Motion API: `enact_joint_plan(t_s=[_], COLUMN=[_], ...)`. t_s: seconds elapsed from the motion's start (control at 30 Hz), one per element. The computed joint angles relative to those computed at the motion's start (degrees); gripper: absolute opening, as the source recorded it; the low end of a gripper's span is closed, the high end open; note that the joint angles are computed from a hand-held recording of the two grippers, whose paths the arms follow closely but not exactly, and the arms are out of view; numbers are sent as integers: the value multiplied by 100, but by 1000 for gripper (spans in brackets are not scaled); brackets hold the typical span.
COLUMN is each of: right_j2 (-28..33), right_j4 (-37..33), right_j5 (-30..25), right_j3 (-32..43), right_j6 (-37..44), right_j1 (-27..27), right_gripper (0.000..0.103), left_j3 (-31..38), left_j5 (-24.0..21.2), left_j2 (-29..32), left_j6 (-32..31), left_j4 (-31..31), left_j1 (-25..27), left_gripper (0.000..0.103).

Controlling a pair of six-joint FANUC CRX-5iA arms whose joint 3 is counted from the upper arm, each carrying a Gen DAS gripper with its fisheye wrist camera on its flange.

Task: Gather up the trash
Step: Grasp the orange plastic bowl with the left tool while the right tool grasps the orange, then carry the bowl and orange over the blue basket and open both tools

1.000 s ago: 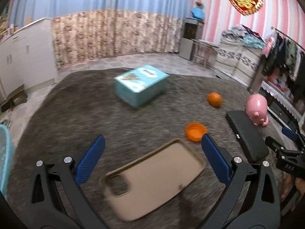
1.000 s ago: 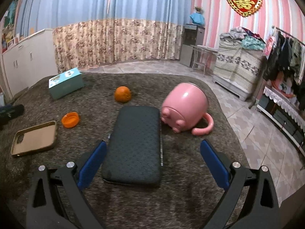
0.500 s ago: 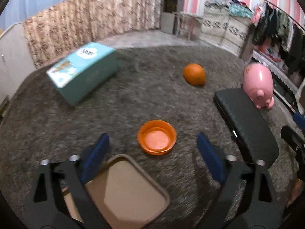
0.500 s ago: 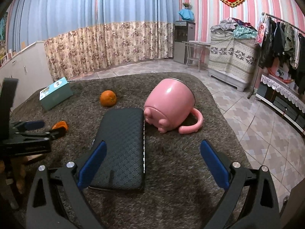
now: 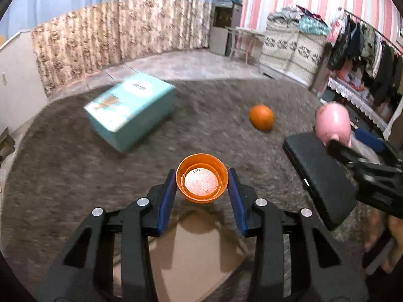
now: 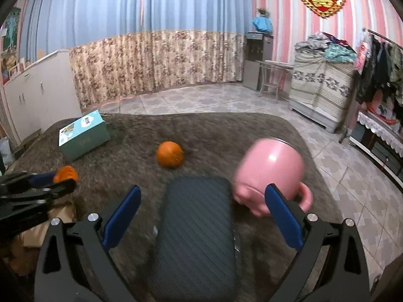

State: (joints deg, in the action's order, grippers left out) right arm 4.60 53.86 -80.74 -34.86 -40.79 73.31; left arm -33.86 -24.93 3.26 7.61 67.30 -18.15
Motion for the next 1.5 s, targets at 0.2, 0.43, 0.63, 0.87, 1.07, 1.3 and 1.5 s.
enact_joint_plan(t_s=[0.2,0.43,0.63,0.87,1.07,1.3,1.5], right_j2=[383,560,541,579,773,1138,1576], right_j4=[45,-284,-715,-291,-11,322,575], right_j5=[629,1213,2087,1943,1246,789,715], right_j3=[449,850,959,841,1117,1711,2358], right_j6=[590,1203,1735,1248,1116,946,1158], right_j1=[-784,-1440,-1886,-1638,-1053,-383,-74], right_gripper=[96,88,50,33,32,32,32], left_j3=[-65,53,75,-78,-320,-535,-614], left_j5=[345,568,578,588,272,-181,-533], left_j2=[-122,35,92,-52,-376,-782,-977], left_j6=[-381,-559,-663,-729,-571,-408,-425], left_j4=[456,639,838,855,636,554,554], left_j1=[269,592,896,1217,1737,2411,2987], left_gripper=[39,39,40,39,39,40,39])
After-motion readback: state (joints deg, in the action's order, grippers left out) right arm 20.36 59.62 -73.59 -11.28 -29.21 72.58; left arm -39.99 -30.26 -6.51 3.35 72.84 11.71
